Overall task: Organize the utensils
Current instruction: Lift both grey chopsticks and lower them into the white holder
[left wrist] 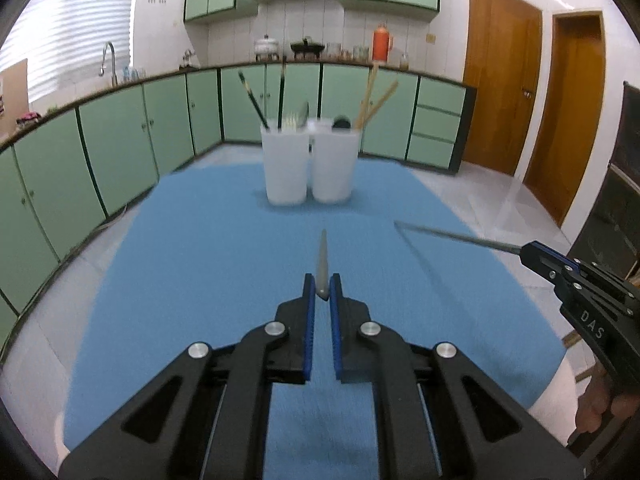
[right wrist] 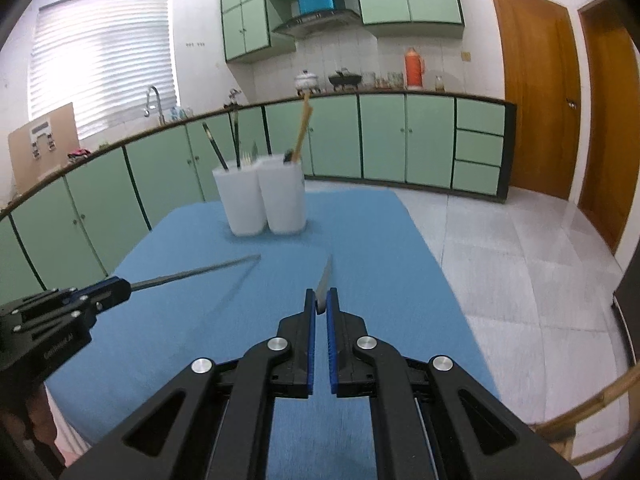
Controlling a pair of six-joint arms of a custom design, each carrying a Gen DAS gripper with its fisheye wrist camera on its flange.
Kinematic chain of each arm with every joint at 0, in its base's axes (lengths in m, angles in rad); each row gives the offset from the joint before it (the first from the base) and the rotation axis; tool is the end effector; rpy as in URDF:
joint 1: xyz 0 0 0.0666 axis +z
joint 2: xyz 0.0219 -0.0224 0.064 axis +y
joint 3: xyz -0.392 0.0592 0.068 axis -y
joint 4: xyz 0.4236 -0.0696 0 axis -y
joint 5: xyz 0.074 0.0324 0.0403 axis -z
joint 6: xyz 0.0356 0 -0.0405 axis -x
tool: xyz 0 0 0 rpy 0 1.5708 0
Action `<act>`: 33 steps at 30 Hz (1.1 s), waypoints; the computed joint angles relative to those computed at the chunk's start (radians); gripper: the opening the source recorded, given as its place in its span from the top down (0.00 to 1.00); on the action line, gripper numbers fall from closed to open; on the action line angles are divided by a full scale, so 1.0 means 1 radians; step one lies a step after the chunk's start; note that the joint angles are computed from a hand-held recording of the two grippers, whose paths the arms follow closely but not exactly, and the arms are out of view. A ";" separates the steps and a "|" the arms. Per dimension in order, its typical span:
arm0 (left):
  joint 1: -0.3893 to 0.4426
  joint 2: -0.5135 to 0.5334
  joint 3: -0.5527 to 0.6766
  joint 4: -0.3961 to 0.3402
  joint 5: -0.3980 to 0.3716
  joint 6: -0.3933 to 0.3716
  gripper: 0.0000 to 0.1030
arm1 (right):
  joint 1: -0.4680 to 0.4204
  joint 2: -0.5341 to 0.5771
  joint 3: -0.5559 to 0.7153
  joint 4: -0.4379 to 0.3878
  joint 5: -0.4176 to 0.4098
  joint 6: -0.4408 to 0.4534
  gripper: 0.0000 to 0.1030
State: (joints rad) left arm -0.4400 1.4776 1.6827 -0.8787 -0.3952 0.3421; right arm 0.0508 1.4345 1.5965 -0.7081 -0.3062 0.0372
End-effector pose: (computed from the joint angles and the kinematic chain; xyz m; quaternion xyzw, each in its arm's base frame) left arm 0.5044 -0.2228 0.5467 -0.0418 0.8866 0.0014 0.4606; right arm 0.5450 0.0381 0.5403 -0.1126 0.8573 0.1362 0.4836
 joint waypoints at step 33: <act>0.114 0.212 0.482 -0.119 0.164 -0.076 0.95 | 0.019 0.350 0.708 -0.444 -0.159 0.126 0.95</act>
State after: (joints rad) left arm -0.3262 1.6898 2.1649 -0.9974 -0.2311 0.2662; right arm 0.0700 1.7849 2.3049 -1.1526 -0.4650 0.1633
